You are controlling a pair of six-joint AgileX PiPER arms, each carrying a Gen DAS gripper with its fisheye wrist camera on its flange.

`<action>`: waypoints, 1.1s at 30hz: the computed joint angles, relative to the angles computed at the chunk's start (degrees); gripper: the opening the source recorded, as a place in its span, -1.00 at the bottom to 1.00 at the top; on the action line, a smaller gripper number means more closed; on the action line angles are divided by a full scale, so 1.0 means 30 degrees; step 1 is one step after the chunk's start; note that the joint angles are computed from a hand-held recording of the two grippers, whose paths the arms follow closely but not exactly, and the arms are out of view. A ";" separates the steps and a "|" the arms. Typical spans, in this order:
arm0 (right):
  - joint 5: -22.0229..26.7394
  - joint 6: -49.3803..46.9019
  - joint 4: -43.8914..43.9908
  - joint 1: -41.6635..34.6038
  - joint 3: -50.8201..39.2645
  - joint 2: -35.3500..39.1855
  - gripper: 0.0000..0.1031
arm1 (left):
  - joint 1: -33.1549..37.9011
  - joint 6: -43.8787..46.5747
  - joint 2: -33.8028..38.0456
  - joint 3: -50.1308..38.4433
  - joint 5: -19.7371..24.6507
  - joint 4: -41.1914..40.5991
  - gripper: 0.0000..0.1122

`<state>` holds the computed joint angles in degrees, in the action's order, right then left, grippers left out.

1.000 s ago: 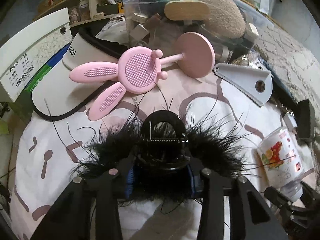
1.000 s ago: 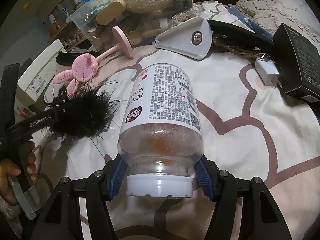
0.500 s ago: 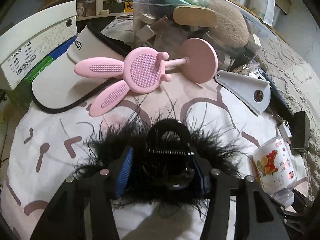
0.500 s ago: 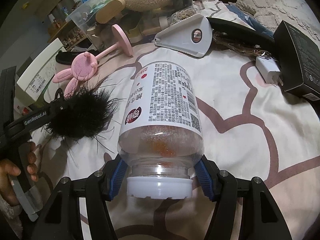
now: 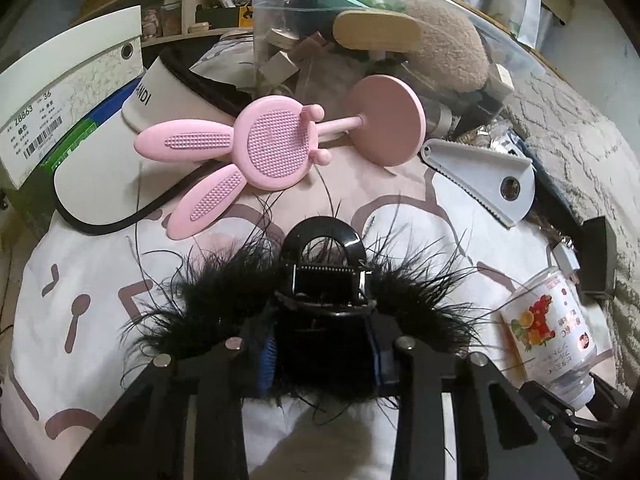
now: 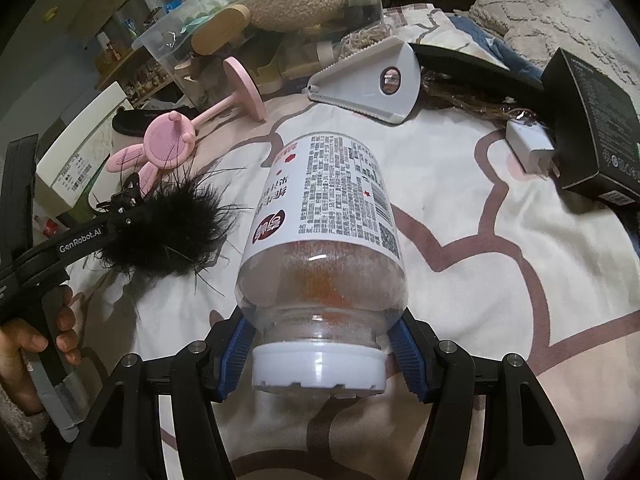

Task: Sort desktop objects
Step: 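Close the left gripper on the black fluffy clip and lift it, then lift the white bottle with the right gripper and turn it upright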

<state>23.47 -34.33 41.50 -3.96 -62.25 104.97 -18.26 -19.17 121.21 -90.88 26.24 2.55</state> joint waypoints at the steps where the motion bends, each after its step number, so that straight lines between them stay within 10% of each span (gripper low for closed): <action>1: -0.0108 -0.0166 0.0190 -0.0026 0.0101 -0.0114 0.26 | 0.0067 0.0173 -0.0076 0.0053 -0.0086 -0.0275 -0.38; 21: -0.0558 -0.3149 0.3746 -0.1265 0.0736 -0.2245 0.13 | 0.0263 0.1630 -0.1310 -0.0810 0.0975 -0.2264 -0.39; 24: -0.0308 -0.3160 0.3887 -0.1488 0.0461 -0.1992 -0.44 | 0.0266 0.1969 -0.1323 -0.0985 0.0955 -0.2516 -0.39; 29: 0.0280 -0.1754 0.3221 -0.1819 -0.0266 -0.0733 -0.44 | 0.0288 0.2588 -0.0986 -0.1364 0.1465 -0.3089 -0.39; 32: 0.1109 -0.1232 0.3431 -0.2061 -0.0860 -0.0007 -0.09 | 0.0361 0.3017 -0.0895 -0.1486 0.1713 -0.3668 -0.38; 33: 0.1318 -0.0935 0.3406 -0.2143 -0.1073 0.0119 0.38 | 0.0343 0.3040 -0.0894 -0.1521 0.1753 -0.3655 -0.38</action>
